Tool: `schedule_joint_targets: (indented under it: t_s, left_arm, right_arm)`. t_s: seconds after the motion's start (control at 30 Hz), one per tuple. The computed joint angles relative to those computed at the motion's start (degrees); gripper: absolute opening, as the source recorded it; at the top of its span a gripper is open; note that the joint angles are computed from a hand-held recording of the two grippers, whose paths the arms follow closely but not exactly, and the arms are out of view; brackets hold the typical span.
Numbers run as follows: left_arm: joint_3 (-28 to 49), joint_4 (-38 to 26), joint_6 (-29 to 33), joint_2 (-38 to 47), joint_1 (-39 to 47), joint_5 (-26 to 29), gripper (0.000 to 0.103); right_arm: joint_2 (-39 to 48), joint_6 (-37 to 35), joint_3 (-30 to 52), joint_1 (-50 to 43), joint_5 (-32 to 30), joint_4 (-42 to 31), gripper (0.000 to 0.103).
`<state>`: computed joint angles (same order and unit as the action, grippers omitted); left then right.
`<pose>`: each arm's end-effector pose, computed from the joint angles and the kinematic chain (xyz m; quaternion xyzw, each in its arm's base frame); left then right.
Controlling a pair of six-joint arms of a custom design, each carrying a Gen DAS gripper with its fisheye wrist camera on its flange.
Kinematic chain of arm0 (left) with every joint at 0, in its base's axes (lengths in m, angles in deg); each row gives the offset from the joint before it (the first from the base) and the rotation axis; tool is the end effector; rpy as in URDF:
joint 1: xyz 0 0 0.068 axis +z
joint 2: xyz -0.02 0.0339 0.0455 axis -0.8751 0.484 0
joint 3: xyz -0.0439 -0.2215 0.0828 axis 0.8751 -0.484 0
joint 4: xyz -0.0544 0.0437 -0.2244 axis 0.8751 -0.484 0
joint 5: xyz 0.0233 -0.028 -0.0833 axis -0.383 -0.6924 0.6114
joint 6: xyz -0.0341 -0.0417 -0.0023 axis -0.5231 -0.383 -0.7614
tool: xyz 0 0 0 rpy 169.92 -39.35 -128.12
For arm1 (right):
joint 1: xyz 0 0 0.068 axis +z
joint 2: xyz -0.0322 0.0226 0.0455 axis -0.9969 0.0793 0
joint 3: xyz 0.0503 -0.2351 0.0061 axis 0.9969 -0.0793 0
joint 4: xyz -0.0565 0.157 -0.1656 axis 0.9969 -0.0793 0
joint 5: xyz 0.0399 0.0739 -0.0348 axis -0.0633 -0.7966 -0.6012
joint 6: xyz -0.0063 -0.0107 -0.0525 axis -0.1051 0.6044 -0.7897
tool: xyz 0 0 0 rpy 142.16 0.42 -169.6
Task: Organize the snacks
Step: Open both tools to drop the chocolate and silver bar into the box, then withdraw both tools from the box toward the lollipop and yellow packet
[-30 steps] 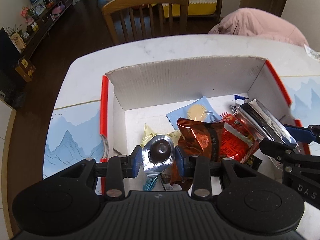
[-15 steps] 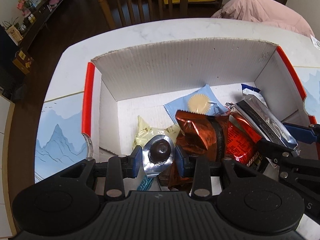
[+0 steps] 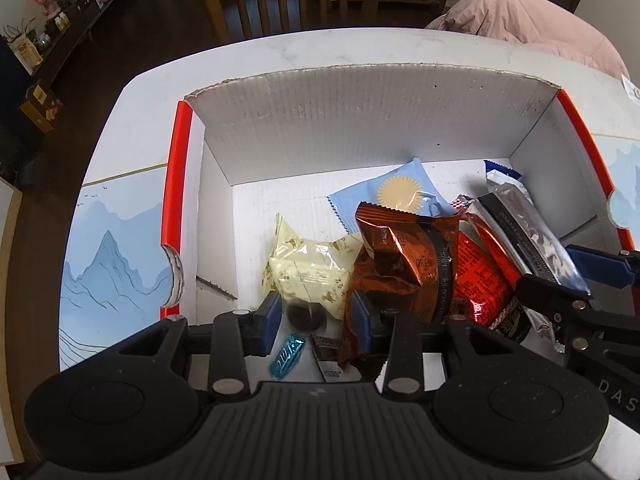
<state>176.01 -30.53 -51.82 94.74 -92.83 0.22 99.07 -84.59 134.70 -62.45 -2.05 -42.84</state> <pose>0.3180 -0.1859 0.1932 -0.1240 0.9766 0.0365 0.1717 0.3071 0.1376 0.1993 -0.2704 0.9237 0.1265 0.2401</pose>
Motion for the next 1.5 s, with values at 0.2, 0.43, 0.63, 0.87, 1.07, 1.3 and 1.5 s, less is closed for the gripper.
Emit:
schedule_joint_targets:
  t_s: [0.2,0.43,0.63,0.87,1.07,1.3,1.5]
  left_arm:
    - [-2.45,1.29,-1.03,-2.82,-1.48,-0.53,0.046]
    - [-6.27,1.8,-2.39,-7.84,-3.9,-2.55,0.046]
    - [-9.61,1.57,-4.07,-12.9,-6.55,-4.95,0.046]
    - [-11.45,0.36,-6.42,-18.07,-10.78,-7.7,0.046]
    - [-12.37,-1.19,-8.34,-22.08,-15.51,-10.73,0.046]
    - [-14.25,-3.08,-11.71,-26.68,-19.99,-12.77,0.046]
    - [-17.22,-4.52,-15.69,-30.86,-24.79,-15.52,0.064]
  right_arm:
    - [-2.99,0.11,-2.34,-0.28,-0.39,0.95,0.055]
    - [-8.63,0.21,-5.6,-0.41,-1.44,1.07,0.062]
    - [-12.91,1.72,-7.47,0.01,-1.25,0.28,0.064]
    - [-18.84,2.73,-9.86,1.0,-0.89,-0.65,0.076]
    - [-25.59,3.0,-12.8,2.2,-0.56,-1.82,0.079]
    - [-32.67,3.73,-15.57,2.1,-1.33,-4.34,0.085]
    - [-38.46,5.32,-17.95,2.69,-1.53,-6.61,0.088]
